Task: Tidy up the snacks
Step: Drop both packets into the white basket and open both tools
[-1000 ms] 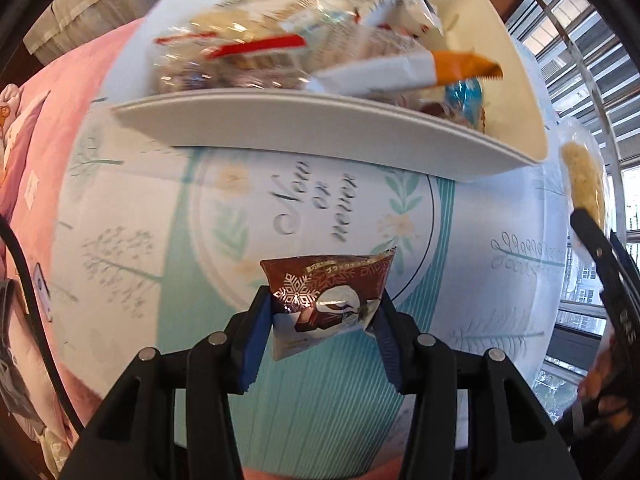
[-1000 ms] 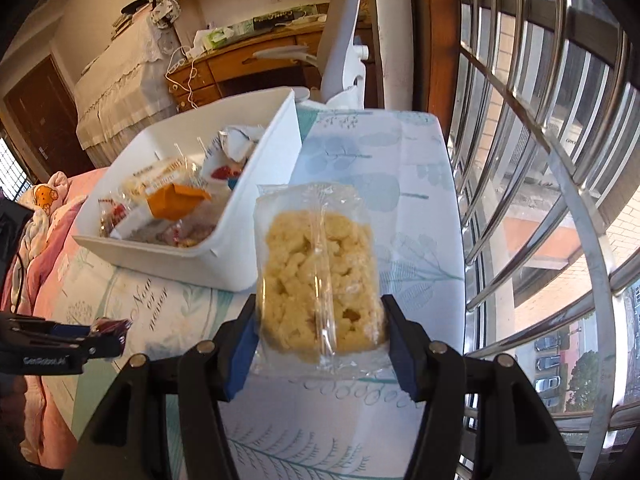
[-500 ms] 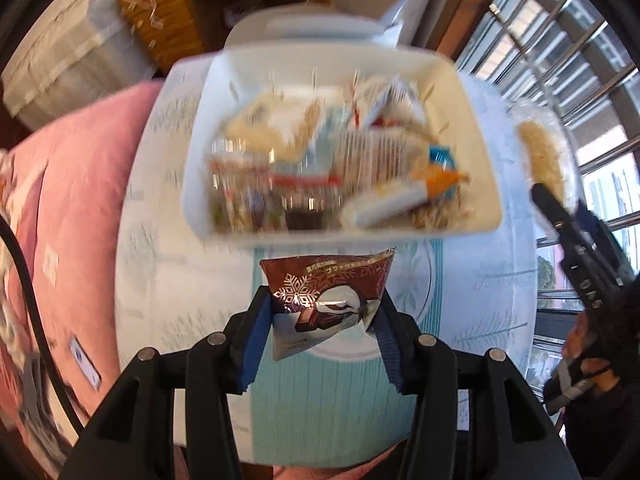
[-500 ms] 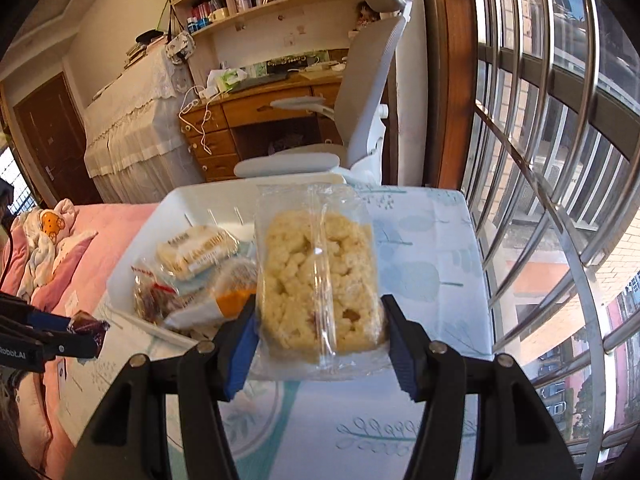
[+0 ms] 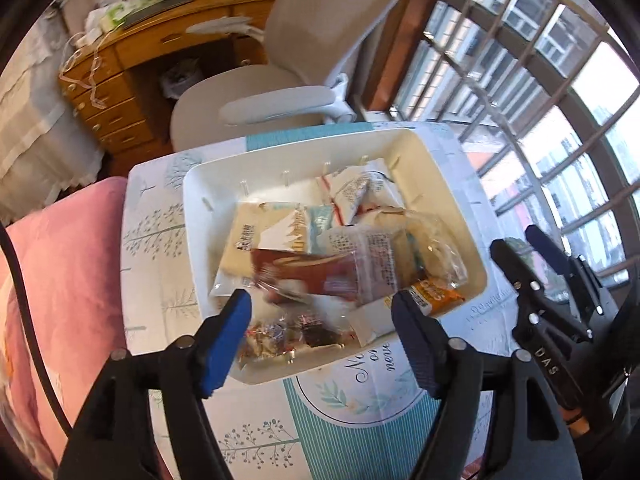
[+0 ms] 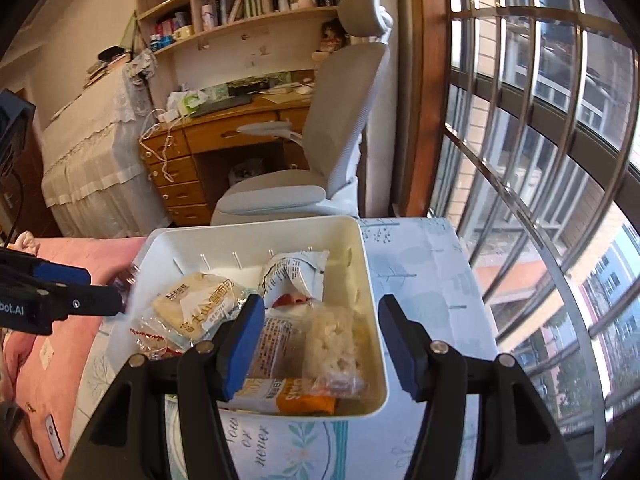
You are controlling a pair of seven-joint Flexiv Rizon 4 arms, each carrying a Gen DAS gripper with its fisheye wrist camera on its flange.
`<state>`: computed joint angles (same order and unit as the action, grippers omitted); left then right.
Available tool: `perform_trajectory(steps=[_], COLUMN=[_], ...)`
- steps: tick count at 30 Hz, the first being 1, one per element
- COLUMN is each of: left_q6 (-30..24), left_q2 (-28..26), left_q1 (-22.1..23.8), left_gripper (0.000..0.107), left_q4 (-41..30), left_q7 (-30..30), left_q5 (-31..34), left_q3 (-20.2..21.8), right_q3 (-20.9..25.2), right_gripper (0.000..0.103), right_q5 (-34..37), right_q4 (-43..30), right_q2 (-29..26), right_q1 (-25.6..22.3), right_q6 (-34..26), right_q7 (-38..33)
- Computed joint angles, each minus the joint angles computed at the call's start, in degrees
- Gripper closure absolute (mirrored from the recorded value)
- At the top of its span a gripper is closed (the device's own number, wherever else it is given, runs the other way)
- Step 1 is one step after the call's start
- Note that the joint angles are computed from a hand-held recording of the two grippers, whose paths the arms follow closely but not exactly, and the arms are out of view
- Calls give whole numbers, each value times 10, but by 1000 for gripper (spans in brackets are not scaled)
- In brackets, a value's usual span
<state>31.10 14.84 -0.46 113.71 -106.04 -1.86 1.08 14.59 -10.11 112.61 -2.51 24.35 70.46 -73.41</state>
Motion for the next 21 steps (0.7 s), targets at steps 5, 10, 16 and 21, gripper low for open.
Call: perform_trajectory(steps=[5, 10, 16, 21], left_q6=[-8, -9, -38, -47], left_q2=[35, 86, 160, 225], left_q1=[-10, -12, -5, -12], left_gripper=[27, 27, 27, 27], left_q4=[29, 75, 132, 177], left_q7=[36, 37, -33, -122], left_q5=[-4, -14, -19, -22], left_q3=[5, 11, 3, -22], right_q3=[6, 19, 21, 11], right_gripper=[36, 31, 30, 30], right_q5=[-65, -34, 83, 175], right_q4=[51, 73, 87, 94], right_q2=[43, 80, 131, 176], right_q1=[-1, 5, 30, 45], right_q6=[-13, -70, -154, -227], right_q7=[127, 181, 139, 74])
